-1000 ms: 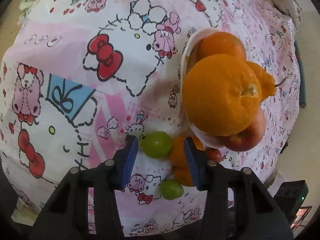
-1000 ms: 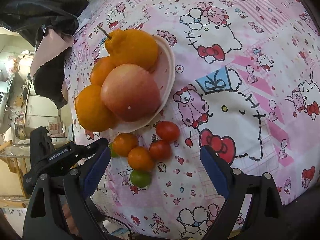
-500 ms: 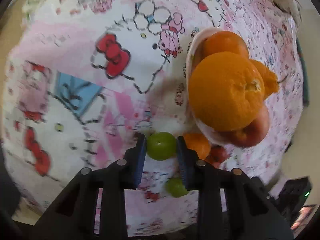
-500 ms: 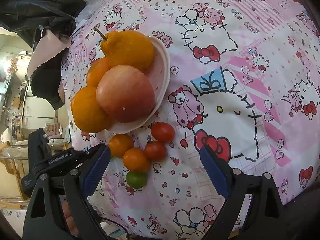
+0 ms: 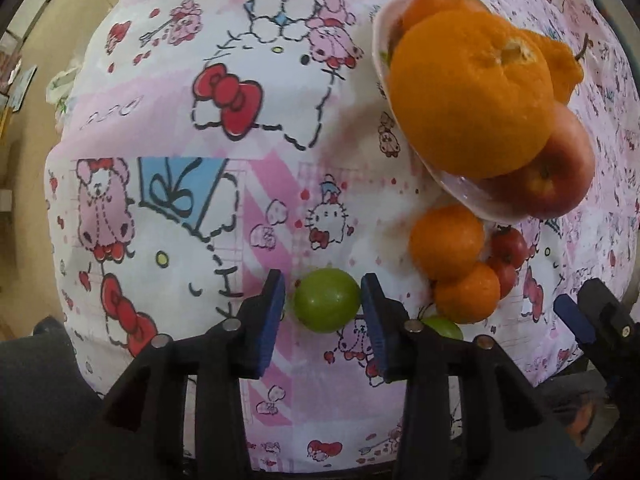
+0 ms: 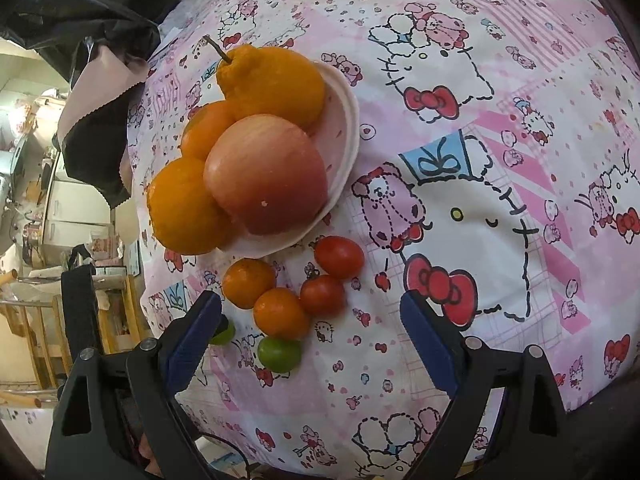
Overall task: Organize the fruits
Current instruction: 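Grasp the second green lime with the right tool while the left tool holds its lime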
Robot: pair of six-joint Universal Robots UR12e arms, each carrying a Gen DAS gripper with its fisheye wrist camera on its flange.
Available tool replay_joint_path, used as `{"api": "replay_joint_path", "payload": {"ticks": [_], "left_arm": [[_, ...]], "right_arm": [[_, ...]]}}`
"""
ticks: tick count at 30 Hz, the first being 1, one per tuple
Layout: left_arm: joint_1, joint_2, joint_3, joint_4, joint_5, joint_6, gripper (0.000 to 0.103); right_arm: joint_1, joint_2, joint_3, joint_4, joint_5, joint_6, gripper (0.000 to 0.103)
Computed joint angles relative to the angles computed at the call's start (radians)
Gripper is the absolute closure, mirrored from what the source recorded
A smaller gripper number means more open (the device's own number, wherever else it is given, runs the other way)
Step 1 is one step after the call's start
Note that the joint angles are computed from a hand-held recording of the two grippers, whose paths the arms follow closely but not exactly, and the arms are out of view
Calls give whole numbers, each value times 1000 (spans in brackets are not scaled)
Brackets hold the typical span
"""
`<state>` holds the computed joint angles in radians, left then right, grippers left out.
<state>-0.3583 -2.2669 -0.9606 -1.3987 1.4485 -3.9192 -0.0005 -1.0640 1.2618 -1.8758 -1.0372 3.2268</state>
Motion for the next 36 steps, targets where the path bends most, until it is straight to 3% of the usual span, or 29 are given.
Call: {"api": "replay_joint_path", "payload": {"ticks": [5, 6, 8, 11, 13, 16, 19, 26, 27, 29, 36], "left_arm": [[-2, -5, 3, 1, 1, 2, 68], [-4, -12, 16, 1, -4, 3, 75], [-11, -6, 16, -2, 14, 5, 75], [-17, 18, 3, 23, 57, 15, 75], [-27, 19, 15, 23, 108, 22, 75], [-36, 21, 19, 20, 162, -3, 75], [-33, 29, 3, 34, 159, -12, 75], [-26, 45, -20, 71, 142, 3, 75], [-26, 45, -18, 72, 140, 4, 75], [-27, 49, -23, 77, 138, 7, 75], [-28, 57, -35, 86, 146, 1, 75]], "right_arm": [[-3, 0, 1, 2, 2, 6, 10], [-4, 0, 0, 8, 5, -1, 10], [-3, 5, -9, 49, 21, -24, 10], [3, 24, -45, 196, 67, -123, 10], [13, 24, -48, 230, 64, -151, 23], [33, 27, -49, 259, 33, -181, 30], [49, 41, -62, 315, 7, -194, 35], [85, 43, -60, 253, -79, -221, 44], [89, 42, -59, 244, -94, -224, 48], [90, 41, -58, 235, -95, -234, 69], [80, 18, -34, 230, -78, -237, 69]]}}
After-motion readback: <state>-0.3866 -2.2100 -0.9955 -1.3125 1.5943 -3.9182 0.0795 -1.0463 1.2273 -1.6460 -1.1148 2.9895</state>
